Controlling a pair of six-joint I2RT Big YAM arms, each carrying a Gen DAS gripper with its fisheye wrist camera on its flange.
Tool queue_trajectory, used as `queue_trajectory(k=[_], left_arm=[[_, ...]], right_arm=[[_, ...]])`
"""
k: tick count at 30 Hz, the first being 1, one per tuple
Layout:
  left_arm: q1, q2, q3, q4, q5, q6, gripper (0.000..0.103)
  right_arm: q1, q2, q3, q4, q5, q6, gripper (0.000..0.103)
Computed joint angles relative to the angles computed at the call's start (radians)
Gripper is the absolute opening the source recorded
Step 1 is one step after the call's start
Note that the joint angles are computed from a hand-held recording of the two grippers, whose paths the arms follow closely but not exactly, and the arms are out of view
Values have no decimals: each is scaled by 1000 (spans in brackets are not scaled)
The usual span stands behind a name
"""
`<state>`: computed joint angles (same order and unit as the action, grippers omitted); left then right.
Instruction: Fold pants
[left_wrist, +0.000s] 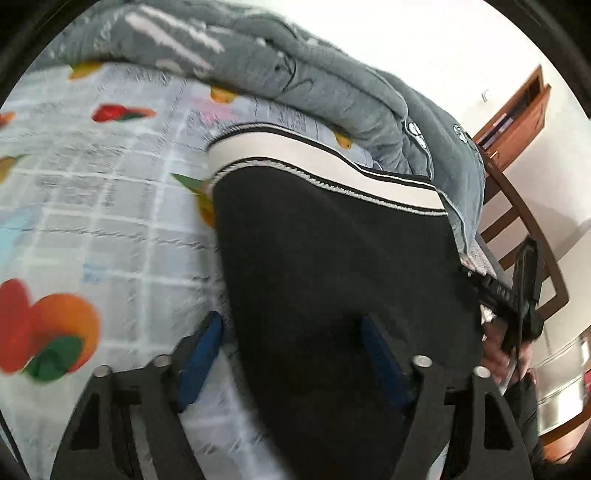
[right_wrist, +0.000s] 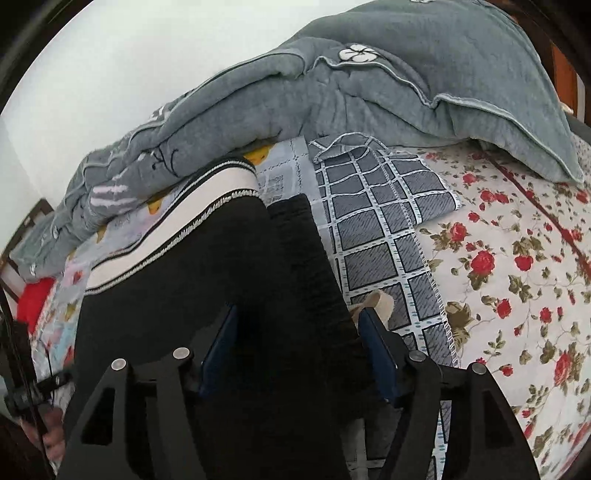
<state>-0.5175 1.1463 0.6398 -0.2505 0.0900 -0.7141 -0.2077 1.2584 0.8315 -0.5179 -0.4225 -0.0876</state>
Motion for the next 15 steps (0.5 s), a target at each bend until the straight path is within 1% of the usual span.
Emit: queue_trajectory(k=[1, 2, 3, 4, 5, 7, 8, 9, 10, 11, 12, 14, 15], left_arm=[[10, 23, 15, -4, 24, -24, 51], [13, 28, 18, -2, 19, -49, 41], [23, 27, 14, 21, 27, -57, 26], [21, 15, 10, 26, 20, -52, 21], [36, -6, 2, 30, 36, -30, 15], [77, -55, -23, 39, 93, -14, 14], [98, -80, -32, 27, 105, 1, 14], [120, -115, -42, 2, 102, 22, 14], [147, -151, -51, -33, 96, 49, 14], [176, -174, -54, -62, 100, 74, 14], [219, -218, -65, -105, 106, 102, 14], [311, -278, -75, -171, 130, 147, 14], [359, -301, -76, -205, 148, 172, 14]], right_arm=[[2, -3, 1, -11, 6, 5, 62], [13, -13, 6, -34, 23, 9, 57], [17, -18, 8, -41, 26, 7, 51], [30, -40, 6, -53, 49, 17, 50], [41, -56, 4, -60, 67, 23, 47], [52, -83, 6, -90, 67, 39, 40], [52, -103, 6, -112, 27, 64, 34], [59, -123, 1, -124, -22, 69, 30], [75, -140, -6, -133, -47, 67, 29], [101, -152, -16, -129, -51, 77, 28], [133, -163, -28, -120, -45, 89, 28], [243, -180, -63, -70, -12, 117, 28], [284, -177, -74, -46, -14, 137, 28]])
